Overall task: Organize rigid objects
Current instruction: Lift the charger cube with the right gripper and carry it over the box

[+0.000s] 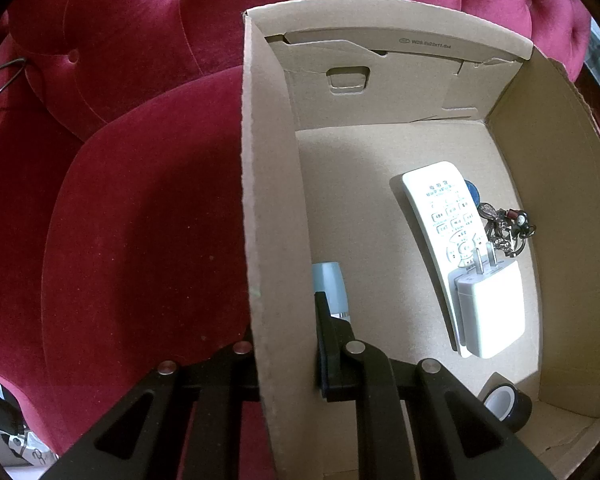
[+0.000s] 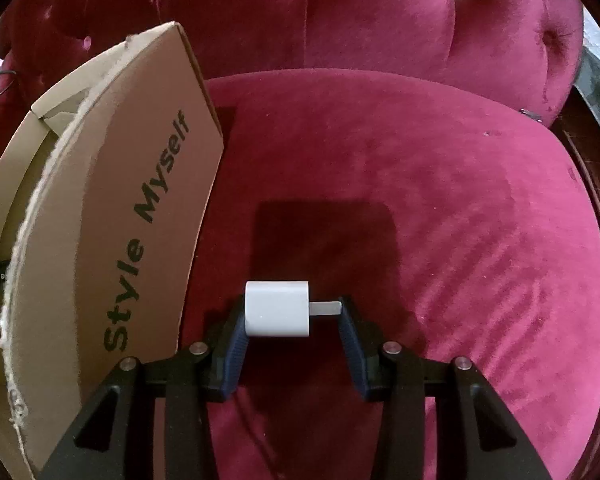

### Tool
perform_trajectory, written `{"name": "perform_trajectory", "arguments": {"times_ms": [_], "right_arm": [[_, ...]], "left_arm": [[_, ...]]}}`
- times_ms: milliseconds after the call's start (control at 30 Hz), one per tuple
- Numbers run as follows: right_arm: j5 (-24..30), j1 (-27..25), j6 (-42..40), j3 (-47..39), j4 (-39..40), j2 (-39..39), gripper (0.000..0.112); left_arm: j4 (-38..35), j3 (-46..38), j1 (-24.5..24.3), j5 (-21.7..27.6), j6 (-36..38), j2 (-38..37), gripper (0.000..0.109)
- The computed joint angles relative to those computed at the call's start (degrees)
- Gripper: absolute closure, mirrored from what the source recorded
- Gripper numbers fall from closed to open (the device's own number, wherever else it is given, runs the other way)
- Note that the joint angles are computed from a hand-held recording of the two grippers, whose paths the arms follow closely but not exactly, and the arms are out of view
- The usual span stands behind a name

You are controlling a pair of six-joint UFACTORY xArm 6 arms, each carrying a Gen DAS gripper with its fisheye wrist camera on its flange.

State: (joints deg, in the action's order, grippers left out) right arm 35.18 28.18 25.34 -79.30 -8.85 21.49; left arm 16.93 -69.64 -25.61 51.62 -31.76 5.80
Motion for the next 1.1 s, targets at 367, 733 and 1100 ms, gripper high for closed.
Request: {"name": "perform_trajectory", "arguments": {"times_ms": [367,733,1100], "right_arm": [[3.2,2.0,6.4,0.3,-5.6,-3.9,0.066],[5.6,3.8,10.5,1.5,-8.9,-8.7,0.066],[7.0,5.0,13.8,0.7,-10.7,-10.8,0.066]], "left_arm": [[-0.8,0.3,0.5,-0.3,0.6,-0.3,0.094],[-0.9,0.8,0.7,-0.8,0.8,-0.5,0.094],[-1.5,1.3,1.2,-1.5,1.3,-0.8,0.095]]}}
